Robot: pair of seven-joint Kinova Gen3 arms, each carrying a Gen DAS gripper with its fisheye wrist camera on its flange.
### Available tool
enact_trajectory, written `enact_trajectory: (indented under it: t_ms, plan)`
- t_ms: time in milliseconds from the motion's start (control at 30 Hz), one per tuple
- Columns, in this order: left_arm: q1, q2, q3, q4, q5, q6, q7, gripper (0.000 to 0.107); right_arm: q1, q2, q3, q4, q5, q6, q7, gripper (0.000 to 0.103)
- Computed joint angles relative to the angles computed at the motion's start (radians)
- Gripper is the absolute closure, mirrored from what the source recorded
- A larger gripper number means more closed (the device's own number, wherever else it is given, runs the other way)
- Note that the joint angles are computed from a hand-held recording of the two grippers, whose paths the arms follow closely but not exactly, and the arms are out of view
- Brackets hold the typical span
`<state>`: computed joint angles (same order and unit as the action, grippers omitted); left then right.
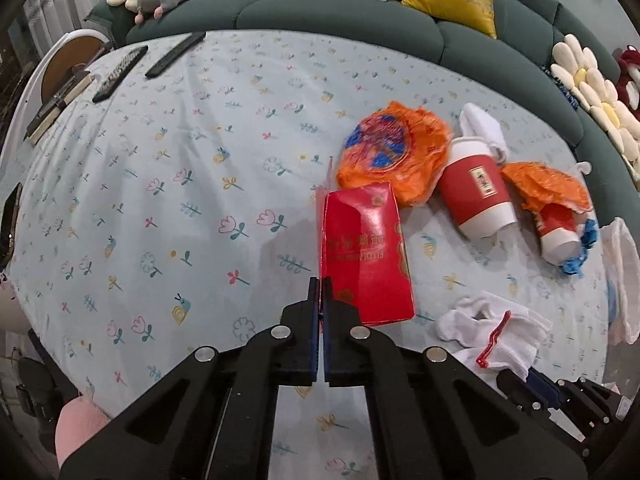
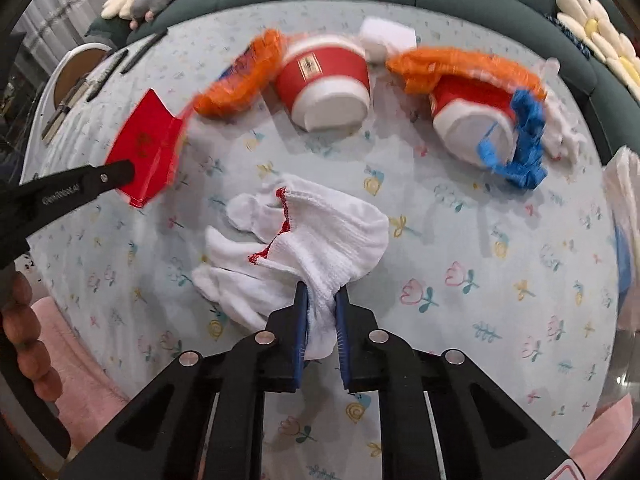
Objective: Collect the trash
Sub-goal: 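Carry gloves and red packet to the wastebasket and release both inside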
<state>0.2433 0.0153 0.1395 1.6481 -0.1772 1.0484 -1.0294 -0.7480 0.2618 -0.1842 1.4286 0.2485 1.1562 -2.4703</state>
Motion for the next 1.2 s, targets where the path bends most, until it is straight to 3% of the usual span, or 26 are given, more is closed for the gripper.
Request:
enact_trajectory:
  t_ms: [267, 533, 833, 1000, 1200]
  plan:
    - [0.047, -0.042, 0.052, -0.07, -0.041, 0.026, 0.042, 0.107, -0.001, -0.13, -0.011, 0.002, 0.104, -0.006, -0.057, 0.09]
    - [0.145, -0.014, 0.119, -0.222, -0.12, 0.055, 0.094, 0.107, 0.105, -0.3, -0.057, 0.018, 0.215, 0.036, -0.12, 0.09]
    - [0.362, 0.12, 0.147, -0.469, -0.246, 0.119, 0.129, 0.107, 0.273, -0.476, -0.078, 0.044, 0.258, 0.061, -0.08, 0.09]
    - [0.488, 0.212, 0.13, -0.62, -0.279, 0.156, 0.126, 0.107, 0.363, -0.548, -0.059, 0.067, 0.244, 0.061, -0.037, 0.09]
    - [0.627, 0.342, 0.094, -0.811, -0.3, 0.206, 0.081, 0.107, 0.458, -0.628, 0.017, 0.117, 0.193, 0.04, 0.048, 0.09]
